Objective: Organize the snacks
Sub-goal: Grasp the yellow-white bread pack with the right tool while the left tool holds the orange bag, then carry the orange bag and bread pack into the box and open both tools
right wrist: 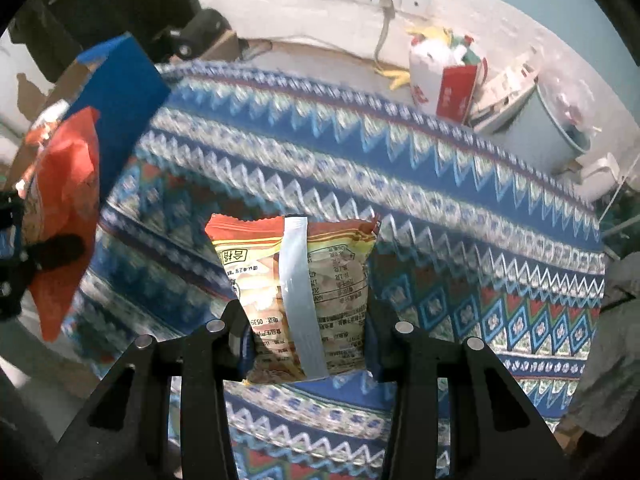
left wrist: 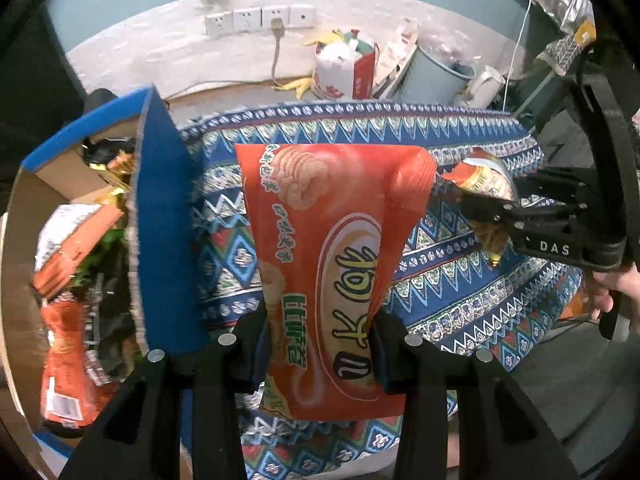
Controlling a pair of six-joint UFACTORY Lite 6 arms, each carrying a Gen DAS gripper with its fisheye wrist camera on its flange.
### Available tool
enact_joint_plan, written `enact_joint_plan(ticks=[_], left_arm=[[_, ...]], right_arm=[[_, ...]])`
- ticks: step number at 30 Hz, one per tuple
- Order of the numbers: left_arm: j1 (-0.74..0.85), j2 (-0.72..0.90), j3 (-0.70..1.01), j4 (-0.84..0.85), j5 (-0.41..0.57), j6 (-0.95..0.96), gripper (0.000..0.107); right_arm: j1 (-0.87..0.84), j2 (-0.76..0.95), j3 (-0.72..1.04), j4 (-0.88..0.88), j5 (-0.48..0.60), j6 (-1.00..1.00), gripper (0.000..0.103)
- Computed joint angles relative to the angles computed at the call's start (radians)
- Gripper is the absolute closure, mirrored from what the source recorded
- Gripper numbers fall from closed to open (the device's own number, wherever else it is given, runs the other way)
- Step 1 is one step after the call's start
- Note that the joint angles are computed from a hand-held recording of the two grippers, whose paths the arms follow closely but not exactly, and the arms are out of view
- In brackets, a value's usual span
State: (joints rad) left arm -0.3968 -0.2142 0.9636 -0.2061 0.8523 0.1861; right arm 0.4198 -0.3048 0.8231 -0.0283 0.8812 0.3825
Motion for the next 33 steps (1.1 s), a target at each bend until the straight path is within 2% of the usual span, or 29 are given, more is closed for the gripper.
enact_joint_plan(ticks=[11, 16, 24, 33], left_arm=[[0.238, -0.022, 0.091, -0.099, 0.091, 0.190, 0.066], [0.411, 0.021, 0.160, -0.251, 0.211, 0.329, 0.066], [0.594, 0.031, 0.236, -0.387, 0.364, 0.453, 0.067], [0.749, 0.084, 0.347, -0.398, 0.389, 0.540, 0.067]], right_arm=[[0.103, 0.231, 0.312, -0.010, -0.025, 0.101, 0.062], [0.149, 0.345, 0.466, -0.020, -0.018, 0.133, 0.062], [0.189, 0.514, 0.684, -0.017, -0.005, 0.152, 0.062], [0.239, 0.734, 0.992, -0.017, 0.055, 0.167, 0.062]])
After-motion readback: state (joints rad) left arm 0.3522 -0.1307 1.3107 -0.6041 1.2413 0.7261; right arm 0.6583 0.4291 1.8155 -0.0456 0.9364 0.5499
